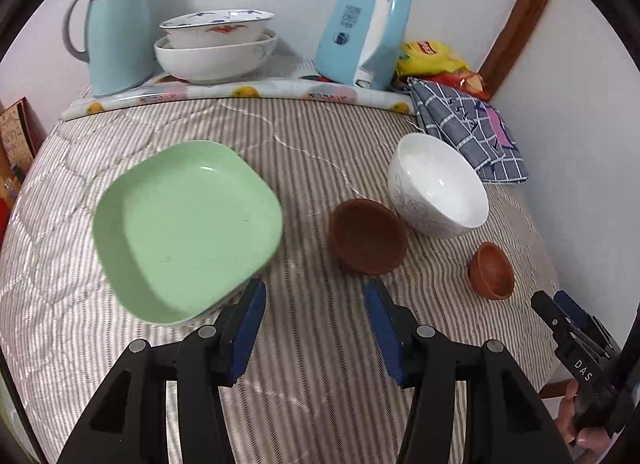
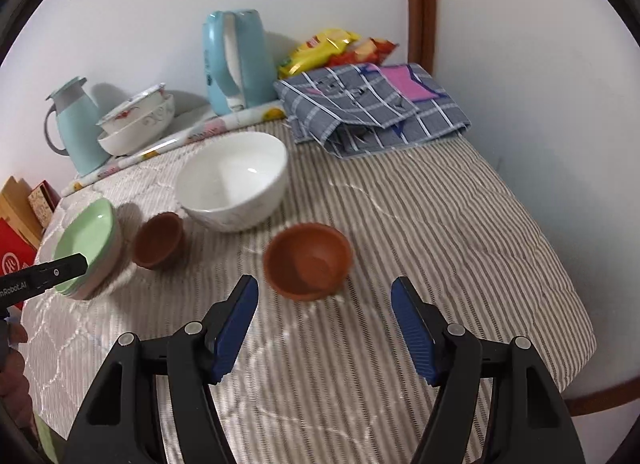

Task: Organize plates and bowls
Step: 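Close the right tool on the small brown bowl while the left tool grasps the larger one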

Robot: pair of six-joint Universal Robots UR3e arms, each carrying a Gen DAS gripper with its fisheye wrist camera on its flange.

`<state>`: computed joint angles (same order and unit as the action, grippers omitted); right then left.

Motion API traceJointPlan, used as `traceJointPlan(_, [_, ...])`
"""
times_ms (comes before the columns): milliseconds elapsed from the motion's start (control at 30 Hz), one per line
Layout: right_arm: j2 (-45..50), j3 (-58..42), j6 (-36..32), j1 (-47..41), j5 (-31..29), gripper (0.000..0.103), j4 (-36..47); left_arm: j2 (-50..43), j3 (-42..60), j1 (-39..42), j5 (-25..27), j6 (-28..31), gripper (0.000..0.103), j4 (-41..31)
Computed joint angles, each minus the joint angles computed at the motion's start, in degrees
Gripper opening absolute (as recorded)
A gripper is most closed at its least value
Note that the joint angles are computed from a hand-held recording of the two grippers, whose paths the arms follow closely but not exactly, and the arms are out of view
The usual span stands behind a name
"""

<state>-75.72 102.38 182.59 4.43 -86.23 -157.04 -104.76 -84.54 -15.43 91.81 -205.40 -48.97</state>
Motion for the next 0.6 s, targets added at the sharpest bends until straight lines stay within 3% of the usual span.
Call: traceJointPlan(600, [11.3, -9.7, -3.1, -5.2, 6.9, 0.067, 3.7, -17.9, 18.1, -3.0, 4.2, -8.1, 0.05, -4.2])
